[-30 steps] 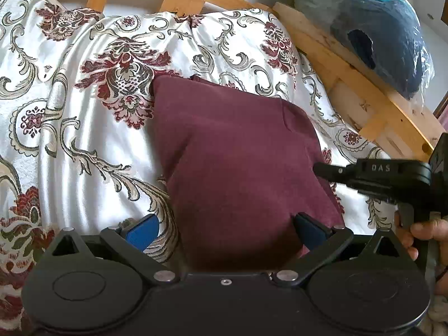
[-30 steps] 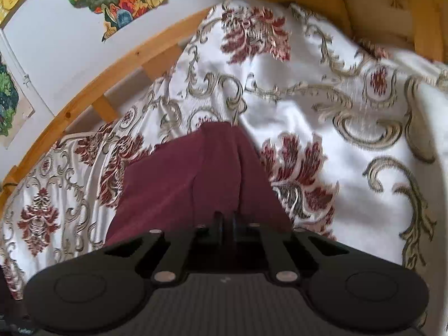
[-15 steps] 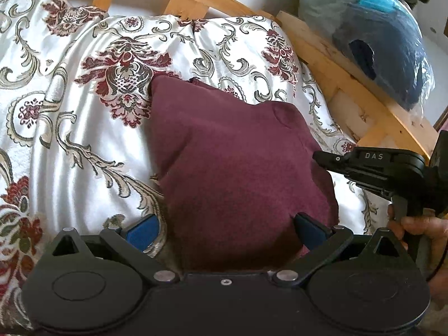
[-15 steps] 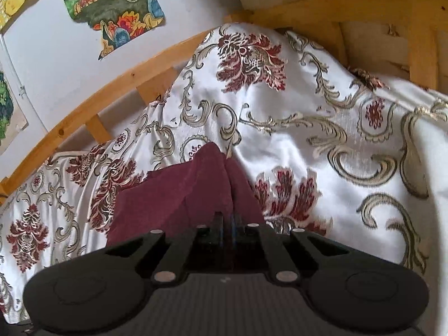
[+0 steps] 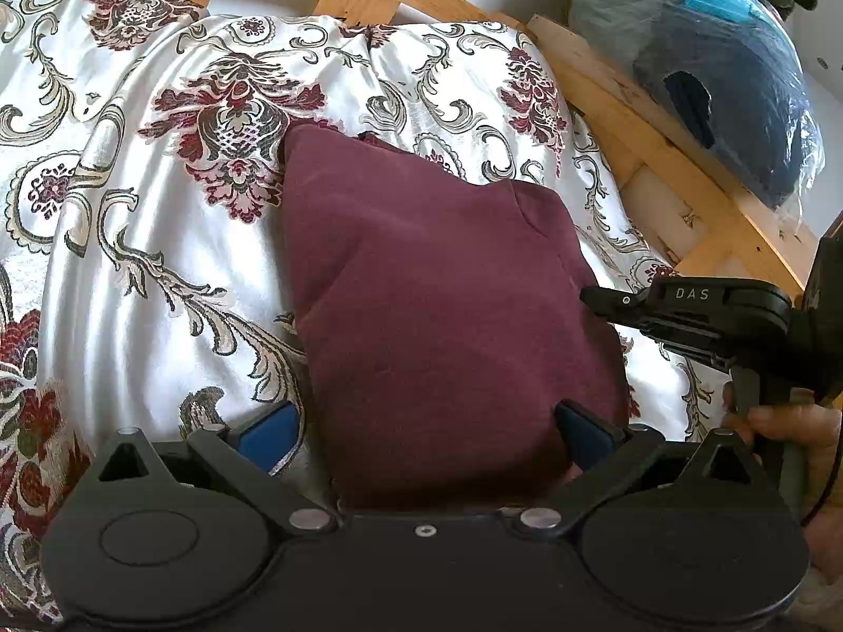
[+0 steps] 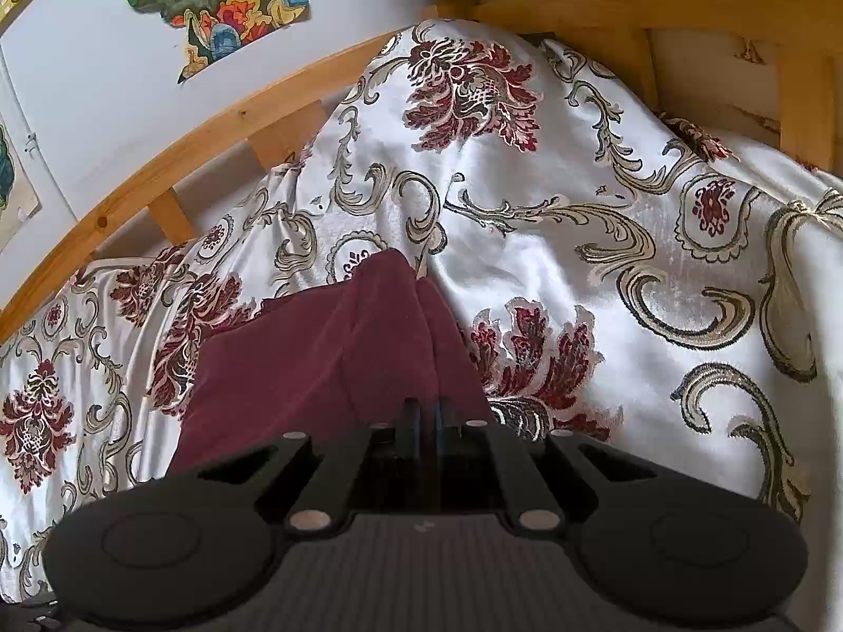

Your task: Fold small clothes

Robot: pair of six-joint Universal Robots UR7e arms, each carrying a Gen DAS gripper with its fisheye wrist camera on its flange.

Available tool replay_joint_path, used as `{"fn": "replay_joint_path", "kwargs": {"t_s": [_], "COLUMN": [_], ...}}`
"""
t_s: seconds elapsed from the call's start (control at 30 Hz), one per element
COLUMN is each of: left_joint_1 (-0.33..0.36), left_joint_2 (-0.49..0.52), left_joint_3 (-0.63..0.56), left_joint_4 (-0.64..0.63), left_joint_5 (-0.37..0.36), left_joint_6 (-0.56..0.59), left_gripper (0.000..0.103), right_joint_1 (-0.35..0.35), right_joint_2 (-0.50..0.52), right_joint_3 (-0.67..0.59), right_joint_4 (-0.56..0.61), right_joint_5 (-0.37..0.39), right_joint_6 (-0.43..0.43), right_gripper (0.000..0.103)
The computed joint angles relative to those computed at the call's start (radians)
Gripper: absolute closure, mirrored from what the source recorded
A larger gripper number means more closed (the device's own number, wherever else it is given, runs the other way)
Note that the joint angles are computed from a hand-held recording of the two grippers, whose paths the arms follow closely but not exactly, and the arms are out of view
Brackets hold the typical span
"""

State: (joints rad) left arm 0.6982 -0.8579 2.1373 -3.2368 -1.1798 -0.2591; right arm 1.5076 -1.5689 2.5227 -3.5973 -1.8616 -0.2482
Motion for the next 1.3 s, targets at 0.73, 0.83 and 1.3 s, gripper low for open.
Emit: {"fn": "replay_joint_path", "kwargs": {"t_s": [0.73,0.83,1.3], "left_joint_1": [-0.010,-0.010,-0.010], "left_joint_2": [0.011,0.011,0.013], "left_joint_3": [-0.005,-0.005,-0.004], "left_joint_4": [0.011,0.011,0.009], "left_joint_5": [0.018,0.018,0.018], "left_joint_6": [0.020,0.021,0.020], "left_gripper": [0.001,0.001,0.001], "right_joint_1": [-0.109,-0.124,-0.155], "right_joint_2": [-0.053,-0.047,-0.015], "right_joint_3": [-0.007,-0.012,-0.034], "right_joint_4": [0.019,0.041,0.099], "right_joint_5": [0.196,0.231,0.236], "right_joint_6": [0.031,0.028,0.077], "right_gripper": [0.022,0.017,0.015]}}
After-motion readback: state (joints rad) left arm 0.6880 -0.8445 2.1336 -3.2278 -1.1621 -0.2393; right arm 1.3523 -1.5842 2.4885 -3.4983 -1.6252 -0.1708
